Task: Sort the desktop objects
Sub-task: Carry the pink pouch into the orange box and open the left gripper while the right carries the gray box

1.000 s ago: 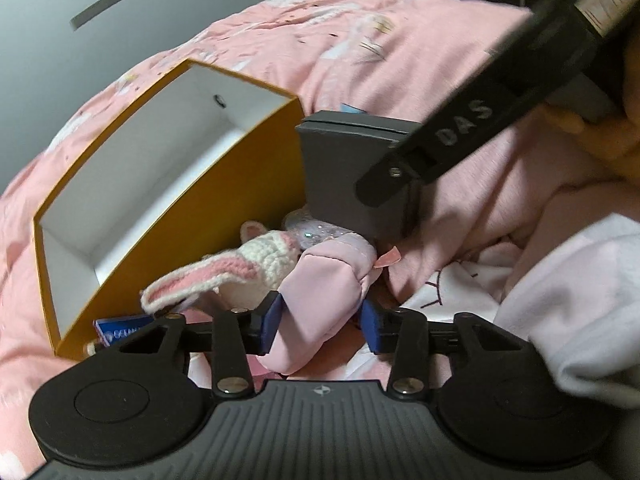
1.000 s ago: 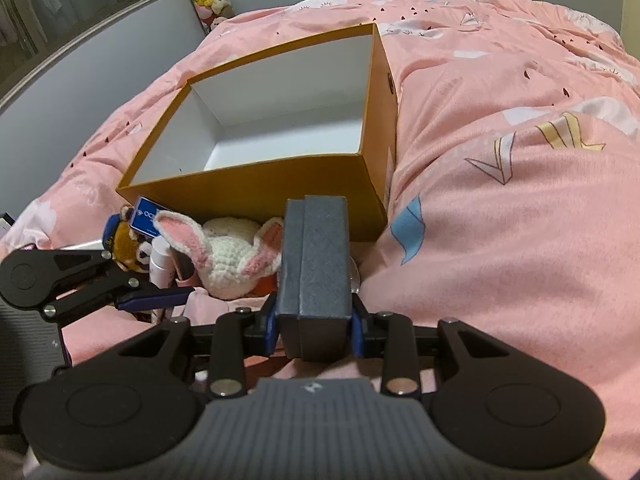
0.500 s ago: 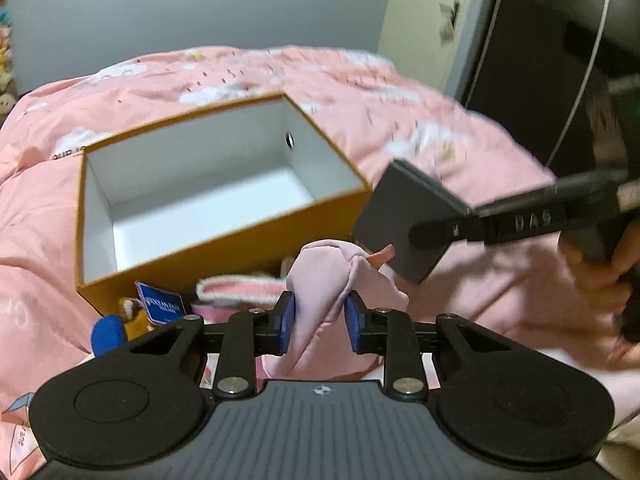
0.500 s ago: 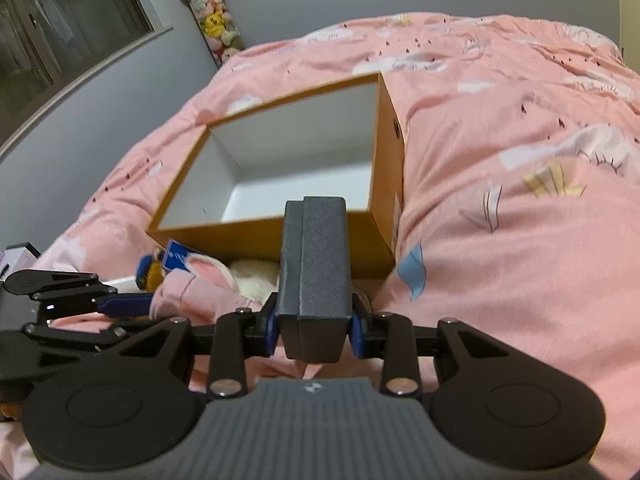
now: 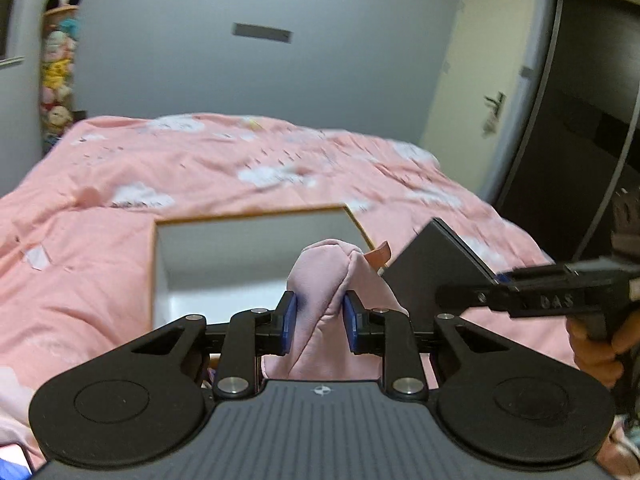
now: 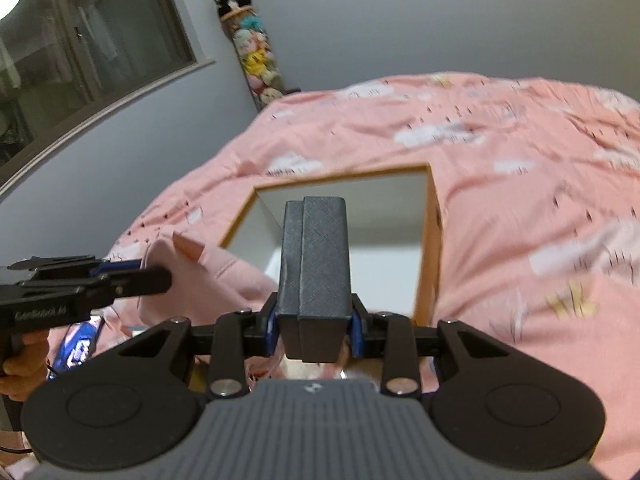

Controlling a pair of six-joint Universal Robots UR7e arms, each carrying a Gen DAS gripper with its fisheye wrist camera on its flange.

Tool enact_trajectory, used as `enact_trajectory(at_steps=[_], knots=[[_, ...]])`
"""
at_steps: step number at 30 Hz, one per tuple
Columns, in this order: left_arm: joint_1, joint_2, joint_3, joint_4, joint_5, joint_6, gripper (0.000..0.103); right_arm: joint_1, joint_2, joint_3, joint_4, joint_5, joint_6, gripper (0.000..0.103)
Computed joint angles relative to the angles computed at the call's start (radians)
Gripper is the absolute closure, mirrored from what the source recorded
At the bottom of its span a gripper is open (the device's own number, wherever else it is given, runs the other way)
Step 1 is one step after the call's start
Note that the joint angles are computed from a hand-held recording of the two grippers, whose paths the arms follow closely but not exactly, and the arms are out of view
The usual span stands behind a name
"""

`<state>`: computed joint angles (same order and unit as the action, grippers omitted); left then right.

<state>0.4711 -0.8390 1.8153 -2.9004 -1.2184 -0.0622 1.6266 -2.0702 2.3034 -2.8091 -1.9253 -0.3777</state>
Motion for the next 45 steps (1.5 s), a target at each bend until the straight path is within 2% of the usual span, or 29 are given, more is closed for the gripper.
enact_trajectory(at_steps=[7, 10, 16, 21, 25, 28, 41, 45], knots=[[0.024, 0.091, -0.092, -0.038, 0.12, -0.022, 0.075, -0.001, 0.128, -0.077, -0.024, 0.025, -0.015, 0.067], [0.033, 0.128, -0.13, -0.055, 0.175, -0.008, 0.075, 0.0, 0.201, -0.107, -0.064, 0.007, -0.036, 0.067], [0.053, 0.191, -0.196, -0.124, 0.227, 0.021, 0.076, -0.013, 0.328, -0.166, -0.141, -0.011, -0.054, 0.068], [0.085, 0.226, -0.24, -0.146, 0.226, 0.02, 0.076, -0.026, 0.402, -0.204, -0.167, -0.016, -0.066, 0.068], [0.125, 0.236, -0.256, -0.055, 0.188, -0.064, 0.076, -0.054, 0.438, -0.226, -0.136, -0.006, -0.045, 0.068], [0.14, 0.244, -0.25, -0.015, 0.187, -0.097, 0.076, -0.082, 0.459, -0.238, -0.087, 0.013, -0.022, 0.068], [0.133, 0.243, -0.193, 0.066, 0.201, -0.014, 0.076, -0.143, 0.527, -0.275, 0.042, 0.025, 0.03, 0.068], [0.138, 0.214, -0.194, 0.162, 0.149, -0.041, 0.076, -0.139, 0.543, -0.295, 0.055, 0.016, 0.027, 0.068]])
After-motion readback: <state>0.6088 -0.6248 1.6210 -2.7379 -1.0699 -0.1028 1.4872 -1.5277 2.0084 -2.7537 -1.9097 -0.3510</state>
